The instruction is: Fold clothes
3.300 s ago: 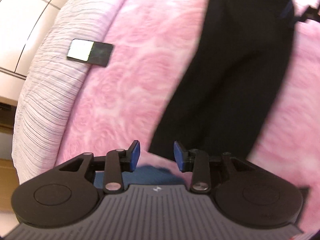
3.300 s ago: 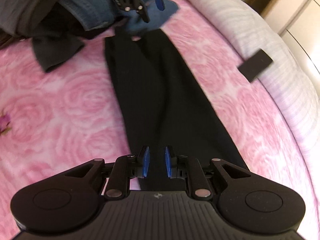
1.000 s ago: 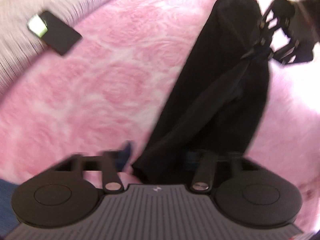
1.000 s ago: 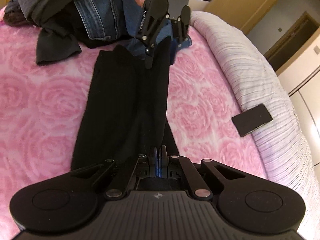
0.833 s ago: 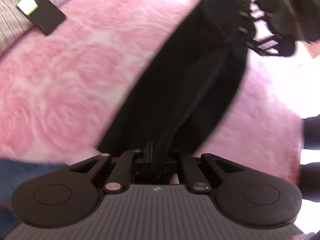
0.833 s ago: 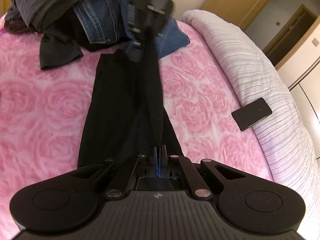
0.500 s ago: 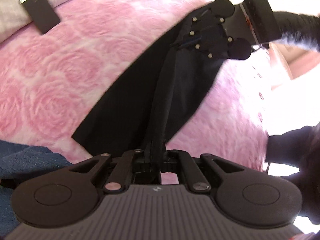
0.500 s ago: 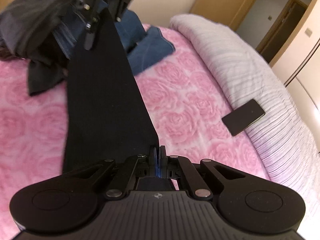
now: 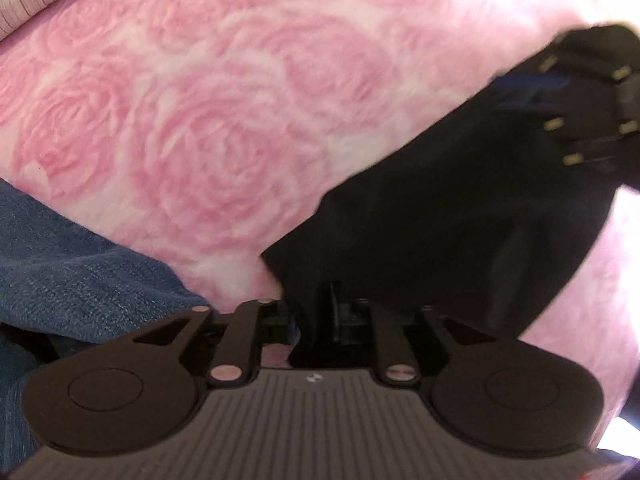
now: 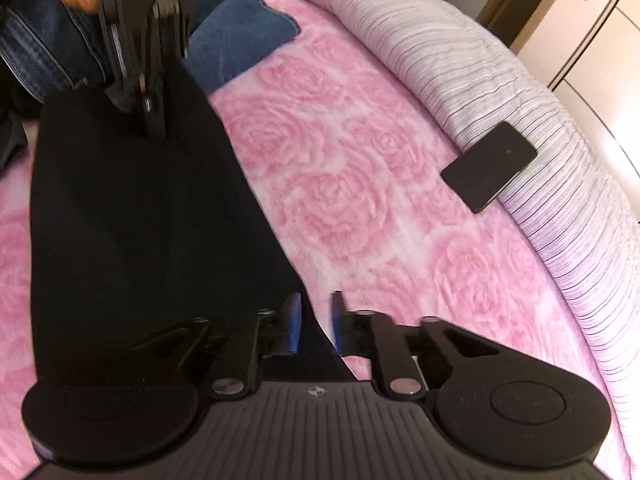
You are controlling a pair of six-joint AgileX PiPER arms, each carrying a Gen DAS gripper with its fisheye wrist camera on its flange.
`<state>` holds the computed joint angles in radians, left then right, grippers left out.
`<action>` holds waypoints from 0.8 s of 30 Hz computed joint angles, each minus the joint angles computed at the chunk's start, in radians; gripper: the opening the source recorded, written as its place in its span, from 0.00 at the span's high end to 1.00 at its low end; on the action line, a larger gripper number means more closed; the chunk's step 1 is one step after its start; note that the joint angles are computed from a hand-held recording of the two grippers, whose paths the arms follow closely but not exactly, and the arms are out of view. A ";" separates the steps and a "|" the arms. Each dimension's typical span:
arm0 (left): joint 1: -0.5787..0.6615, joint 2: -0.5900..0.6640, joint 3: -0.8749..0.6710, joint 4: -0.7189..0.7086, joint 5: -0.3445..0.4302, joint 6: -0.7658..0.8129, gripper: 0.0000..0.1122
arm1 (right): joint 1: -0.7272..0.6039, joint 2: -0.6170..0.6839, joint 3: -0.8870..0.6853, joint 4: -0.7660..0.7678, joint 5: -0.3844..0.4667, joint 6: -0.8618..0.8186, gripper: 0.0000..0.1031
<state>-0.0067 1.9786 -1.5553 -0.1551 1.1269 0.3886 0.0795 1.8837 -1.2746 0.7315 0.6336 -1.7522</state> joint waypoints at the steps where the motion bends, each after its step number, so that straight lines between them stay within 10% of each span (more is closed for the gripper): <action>1: -0.013 0.000 0.011 0.035 -0.021 -0.013 0.72 | -0.005 -0.025 0.021 0.012 0.005 0.000 0.78; 12: 0.022 -0.217 0.068 0.130 -0.079 -0.136 0.56 | 0.064 -0.335 0.381 0.137 0.128 -0.145 0.52; 20: -0.010 -0.484 0.226 0.160 -0.091 -0.250 0.46 | 0.335 -0.315 0.454 0.255 -0.078 -0.183 0.45; 21: -0.023 -0.521 0.256 0.169 -0.094 -0.262 0.44 | 0.352 -0.295 0.441 0.239 -0.089 -0.161 0.49; 24: -0.103 -0.633 0.358 0.250 -0.105 -0.319 0.42 | 0.345 -0.275 0.401 0.196 -0.069 -0.080 0.98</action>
